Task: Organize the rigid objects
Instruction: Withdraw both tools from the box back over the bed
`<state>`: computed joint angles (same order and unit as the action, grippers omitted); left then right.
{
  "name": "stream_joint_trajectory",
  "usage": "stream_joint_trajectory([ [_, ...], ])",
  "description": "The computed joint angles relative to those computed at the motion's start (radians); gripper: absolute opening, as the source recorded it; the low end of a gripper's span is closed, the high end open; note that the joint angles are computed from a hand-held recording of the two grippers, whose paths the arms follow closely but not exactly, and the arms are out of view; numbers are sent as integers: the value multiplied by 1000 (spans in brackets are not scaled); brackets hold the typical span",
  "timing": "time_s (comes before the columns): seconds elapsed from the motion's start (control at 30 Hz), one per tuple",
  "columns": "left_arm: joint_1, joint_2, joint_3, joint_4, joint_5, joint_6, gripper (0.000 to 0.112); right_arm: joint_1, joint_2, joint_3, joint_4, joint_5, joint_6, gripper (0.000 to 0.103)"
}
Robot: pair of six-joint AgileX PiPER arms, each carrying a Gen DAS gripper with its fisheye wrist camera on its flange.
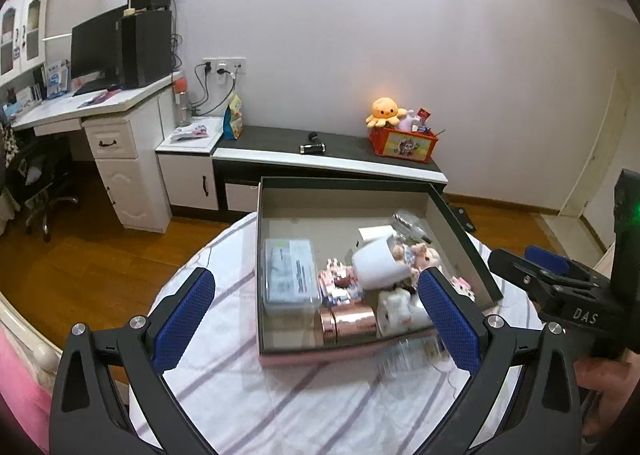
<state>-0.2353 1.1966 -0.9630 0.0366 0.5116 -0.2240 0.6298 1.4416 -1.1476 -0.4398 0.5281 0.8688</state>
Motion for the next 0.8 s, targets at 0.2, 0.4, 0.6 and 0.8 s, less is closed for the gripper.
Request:
stream_joint_trajectory([
  [0.2,-50,-100,81,82,21,-110,103,90,-101,116,-148,31,192,103],
  [0.4,-172,-207,163,296,61,-362,103,207,-191,209,-280,111,358,103],
  [0.6,-277,-281,249,444,103,-567,103,283,-232,268,-331,179,451,103],
  [0.8,-343,-310,312,475,138,-650,103,327,-245,298,-347,202,490,103],
])
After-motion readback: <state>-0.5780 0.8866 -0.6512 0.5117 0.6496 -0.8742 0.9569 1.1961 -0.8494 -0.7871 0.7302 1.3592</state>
